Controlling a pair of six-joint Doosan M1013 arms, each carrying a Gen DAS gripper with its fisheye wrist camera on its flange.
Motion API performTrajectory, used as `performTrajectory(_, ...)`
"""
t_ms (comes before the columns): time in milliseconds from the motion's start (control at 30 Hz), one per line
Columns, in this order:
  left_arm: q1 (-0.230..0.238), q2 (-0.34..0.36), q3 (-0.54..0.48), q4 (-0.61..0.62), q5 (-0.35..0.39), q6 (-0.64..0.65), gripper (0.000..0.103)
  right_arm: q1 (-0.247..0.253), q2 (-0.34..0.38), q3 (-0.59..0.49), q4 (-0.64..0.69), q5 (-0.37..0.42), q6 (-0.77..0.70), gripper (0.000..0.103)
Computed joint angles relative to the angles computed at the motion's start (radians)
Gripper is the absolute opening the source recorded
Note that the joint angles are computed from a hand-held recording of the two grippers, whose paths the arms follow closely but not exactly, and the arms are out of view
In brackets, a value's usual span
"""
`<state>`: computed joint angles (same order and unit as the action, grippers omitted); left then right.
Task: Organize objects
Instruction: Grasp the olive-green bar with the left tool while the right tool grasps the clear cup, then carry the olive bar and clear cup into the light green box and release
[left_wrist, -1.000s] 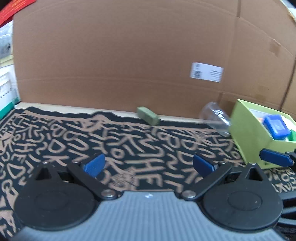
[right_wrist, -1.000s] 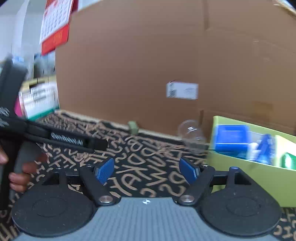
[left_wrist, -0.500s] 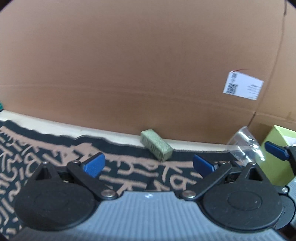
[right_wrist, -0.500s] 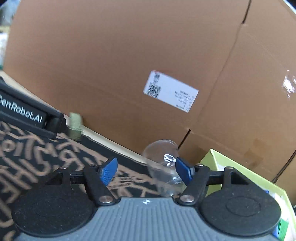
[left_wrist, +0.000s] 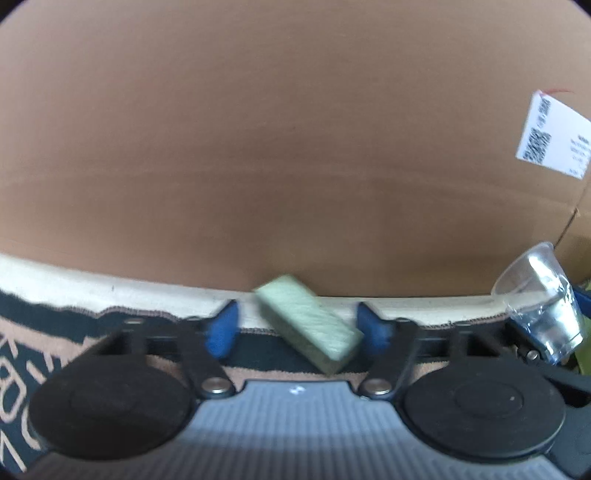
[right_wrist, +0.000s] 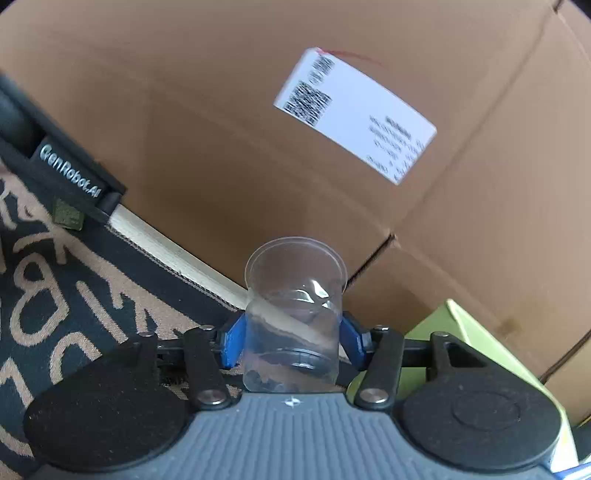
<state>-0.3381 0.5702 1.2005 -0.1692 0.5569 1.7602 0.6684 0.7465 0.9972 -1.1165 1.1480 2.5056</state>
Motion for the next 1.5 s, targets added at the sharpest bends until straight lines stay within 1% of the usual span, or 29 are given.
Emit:
performTrajectory(33,0.002,-0.002,0.0,-0.014,0.01,0.019,0.057,-0.002,-0.009,0.008,0.014,-0.015,0.013,0.056)
performTrajectory(67,0.006,-0.005,0.002,-0.051,0.018,0.055,0.047,-0.003,-0.022,0.021,0.032,-0.037,0.029,0.056)
performTrajectory(100,0.01,-0.01,0.009,-0.081,0.023,0.089,0.044,-0.004,-0.037,0.036,0.05,-0.063,0.052,0.056)
performTrajectory(167,0.02,-0.028,0.03,-0.144,0.034,0.169,0.023,-0.004,-0.073,0.076,0.087,-0.126,0.107,0.054)
performTrajectory(233,0.03,-0.054,0.066,-0.21,0.044,0.267,0.023,-0.003,-0.116,0.129,0.124,-0.205,0.158,0.053)
performTrajectory(300,0.039,-0.089,0.117,-0.269,0.043,0.365,0.022,0.005,-0.155,0.181,0.144,-0.263,0.191,0.053)
performTrajectory(367,0.051,-0.125,0.172,-0.334,0.042,0.472,0.023,0.018,-0.188,0.228,0.145,-0.292,0.217,0.053)
performTrajectory(467,0.069,-0.166,0.229,-0.414,0.085,0.57,0.022,0.04,-0.237,0.302,0.157,-0.331,0.25,0.053)
performTrajectory(500,0.076,-0.177,0.245,-0.441,0.1,0.6,0.024,0.049,-0.249,0.319,0.166,-0.341,0.259,0.054)
performTrajectory(533,0.079,-0.187,0.258,-0.454,0.105,0.62,0.027,0.057,-0.265,0.343,0.174,-0.35,0.274,0.056)
performTrajectory(567,0.077,-0.191,0.261,-0.452,0.101,0.626,0.037,0.067,-0.275,0.36,0.174,-0.355,0.29,0.056)
performTrajectory(600,0.076,-0.192,0.263,-0.445,0.083,0.629,0.043,0.068,-0.27,0.35,0.186,-0.362,0.278,0.057)
performTrajectory(633,0.07,-0.204,0.281,-0.434,0.053,0.629,0.051,0.072,-0.278,0.362,0.187,-0.367,0.288,0.06)
performTrajectory(667,0.068,-0.214,0.294,-0.419,0.033,0.623,0.052,0.073,-0.281,0.365,0.193,-0.366,0.287,0.061)
performTrajectory(733,0.06,-0.212,0.286,-0.393,0.04,0.598,0.052,0.068,-0.265,0.354,0.188,-0.371,0.286,0.062)
performTrajectory(800,0.05,-0.201,0.272,-0.358,0.031,0.577,0.052,0.079,-0.273,0.361,0.177,-0.354,0.304,0.065)
performTrajectory(833,0.045,-0.198,0.269,-0.331,0.019,0.563,0.051,0.079,-0.27,0.36,0.169,-0.359,0.316,0.068)
performTrajectory(867,0.039,-0.194,0.265,-0.302,0.014,0.536,0.049,0.077,-0.271,0.362,0.16,-0.364,0.328,0.068)
performTrajectory(967,0.032,-0.176,0.241,-0.25,0.039,0.457,0.049,0.077,-0.271,0.364,0.131,-0.365,0.359,0.068)
performTrajectory(1000,0.028,-0.174,0.243,-0.233,0.029,0.445,0.049,0.076,-0.271,0.364,0.129,-0.368,0.365,0.067)
performTrajectory(1033,0.025,-0.176,0.249,-0.225,0.015,0.445,0.049,0.075,-0.27,0.364,0.134,-0.372,0.363,0.063)
performTrajectory(1067,0.024,-0.178,0.252,-0.225,0.012,0.451,0.042,0.073,-0.268,0.363,0.141,-0.376,0.36,0.058)
performTrajectory(1100,0.026,-0.18,0.251,-0.242,0.023,0.467,0.035,0.072,-0.267,0.363,0.153,-0.379,0.354,0.057)
performTrajectory(1133,0.028,-0.18,0.249,-0.258,0.041,0.48,0.024,0.073,-0.268,0.368,0.142,-0.383,0.37,0.057)
performTrajectory(1200,0.025,-0.187,0.251,-0.248,0.055,0.472,0.022,0.076,-0.274,0.378,0.131,-0.394,0.386,0.055)
performTrajectory(1267,0.021,-0.198,0.258,-0.254,0.062,0.476,0.022,0.078,-0.289,0.397,0.128,-0.426,0.403,0.055)
performTrajectory(1333,0.02,-0.212,0.266,-0.298,0.071,0.506,0.022,0.087,-0.306,0.418,0.087,-0.442,0.44,0.055)
performTrajectory(1467,0.019,-0.243,0.267,-0.441,0.104,0.607,0.022,0.107,-0.357,0.477,-0.033,-0.468,0.558,0.055)
performTrajectory(1500,0.017,-0.251,0.265,-0.479,0.109,0.636,0.022,0.115,-0.37,0.491,-0.077,-0.452,0.6,0.055)
